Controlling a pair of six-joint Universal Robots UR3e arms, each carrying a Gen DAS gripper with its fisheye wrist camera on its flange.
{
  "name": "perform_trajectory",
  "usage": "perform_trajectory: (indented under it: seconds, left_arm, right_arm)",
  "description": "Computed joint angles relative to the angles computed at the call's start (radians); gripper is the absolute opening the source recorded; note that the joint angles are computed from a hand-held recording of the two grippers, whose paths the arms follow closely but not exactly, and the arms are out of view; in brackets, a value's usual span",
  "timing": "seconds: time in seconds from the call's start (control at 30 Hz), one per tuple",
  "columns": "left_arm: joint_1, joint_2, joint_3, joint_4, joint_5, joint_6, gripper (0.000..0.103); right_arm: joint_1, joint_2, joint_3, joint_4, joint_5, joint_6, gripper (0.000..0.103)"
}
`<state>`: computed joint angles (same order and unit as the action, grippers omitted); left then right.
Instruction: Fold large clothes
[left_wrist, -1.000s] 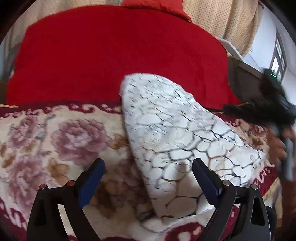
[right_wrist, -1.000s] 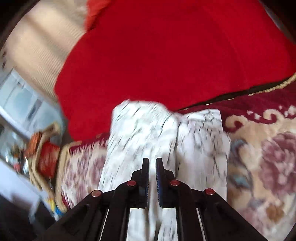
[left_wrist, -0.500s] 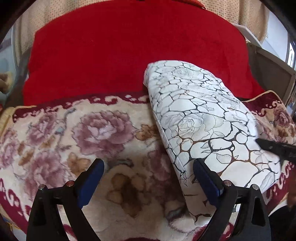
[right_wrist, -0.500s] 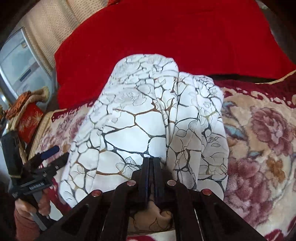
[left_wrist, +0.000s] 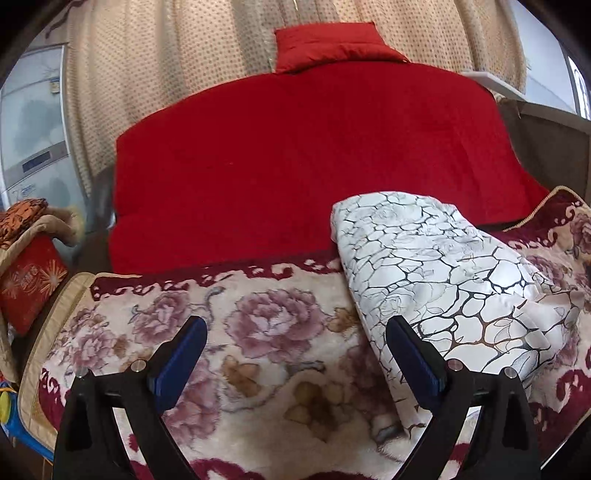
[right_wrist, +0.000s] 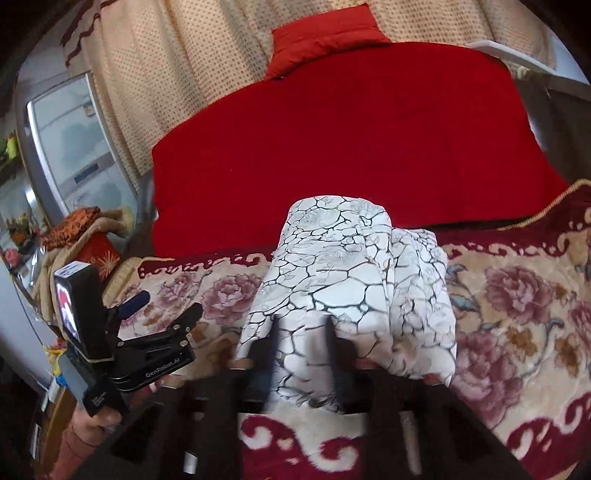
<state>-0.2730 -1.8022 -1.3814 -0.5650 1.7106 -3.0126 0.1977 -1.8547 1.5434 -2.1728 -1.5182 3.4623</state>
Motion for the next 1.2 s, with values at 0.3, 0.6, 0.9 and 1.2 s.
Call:
perform_trajectory:
  seconds: [0.3, 0.6, 0.9, 1.2]
  left_arm:
    - [0.051, 0.087, -0.080, 0.049, 0.021, -0.034, 0.100]
    - [0.127, 0.267, -0.215, 0.039, -0.064, -0.049, 0.100]
    - [0.097, 0.478, -0.297, -0.100, -0.014, -0.099, 0.100]
    - [-0.067, 0.593, -0.226, -0.253, 0.100, -0.052, 0.100]
  right_arm:
    - [0.177, -0.006, 0.003, -0.056, -0.268, 0.118, 0.089]
    - [0.379, 0.059, -0.085, 0.001, -0.498, 0.210, 0.089]
    - [0.546, 0.136, -0.303, 0.172, -0.700, 0.293, 0.089]
    - [0.726, 0.106, -0.447, 0.490, -0.865, 0.515, 0.089]
